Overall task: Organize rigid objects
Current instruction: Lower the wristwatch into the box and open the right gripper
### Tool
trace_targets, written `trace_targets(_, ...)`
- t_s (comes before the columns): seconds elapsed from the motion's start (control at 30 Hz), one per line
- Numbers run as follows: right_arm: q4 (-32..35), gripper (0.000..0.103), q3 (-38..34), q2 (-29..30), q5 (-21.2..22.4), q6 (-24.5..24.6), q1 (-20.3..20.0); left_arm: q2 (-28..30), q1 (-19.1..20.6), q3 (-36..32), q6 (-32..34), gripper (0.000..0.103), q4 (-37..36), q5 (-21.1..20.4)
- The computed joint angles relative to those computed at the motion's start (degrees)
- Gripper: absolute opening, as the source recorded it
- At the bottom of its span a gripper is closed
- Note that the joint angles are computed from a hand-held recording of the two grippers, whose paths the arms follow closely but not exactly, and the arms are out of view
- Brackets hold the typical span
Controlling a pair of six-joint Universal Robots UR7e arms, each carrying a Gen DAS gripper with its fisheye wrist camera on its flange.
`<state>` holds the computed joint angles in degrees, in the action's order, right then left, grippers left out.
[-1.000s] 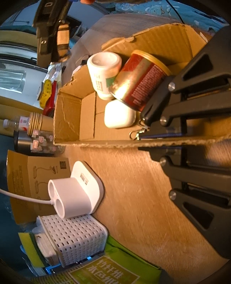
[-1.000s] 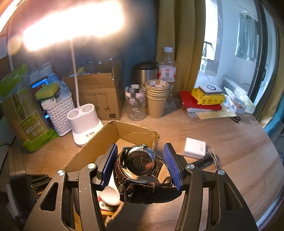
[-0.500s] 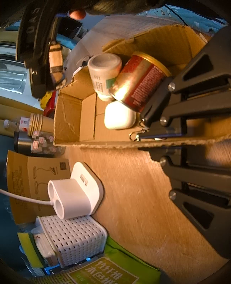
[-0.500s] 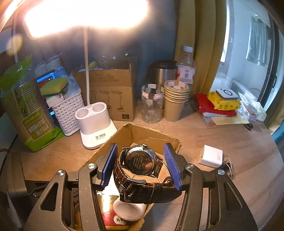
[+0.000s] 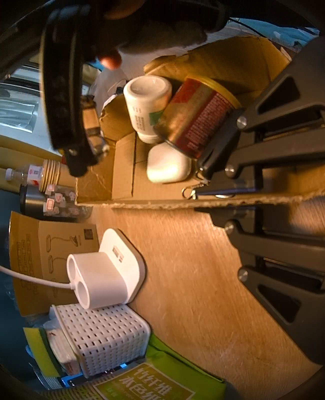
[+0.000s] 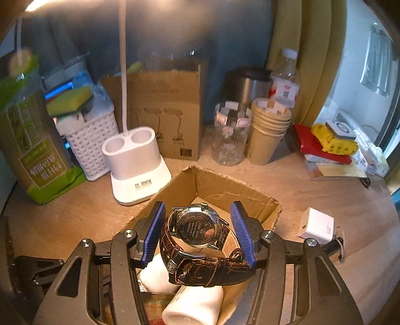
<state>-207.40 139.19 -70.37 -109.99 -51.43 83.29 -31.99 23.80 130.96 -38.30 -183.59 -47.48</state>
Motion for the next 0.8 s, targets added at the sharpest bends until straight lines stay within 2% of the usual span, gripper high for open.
trace_targets(0.2, 2.25, 0.057, -2.69, 2.63, -4.8, -0.14, -0.1, 0.01, 0.02, 0.01, 0.01, 0.006, -0.05, -0.01)
trace_targets(0.57, 6.35, 0.058, -3.18, 1.79, -5.05, 2.05, -0.86, -0.02, 0.08, 0.0, 0.07, 0.006, -0.02, 0.0)
trace_targets(0.7, 5.91, 0.058, -2.51, 1.33, -4.3, 1.89, -0.91, -0.08, 0.21, -0.04, 0.22, 0.006, 0.01, 0.03)
trace_targets(0.8, 5.79, 0.065, -2.05, 0.34, -3.24, 2.12, -1.16, -0.15, 0.36, -0.18, 0.3, 0.006, 0.22, 0.0)
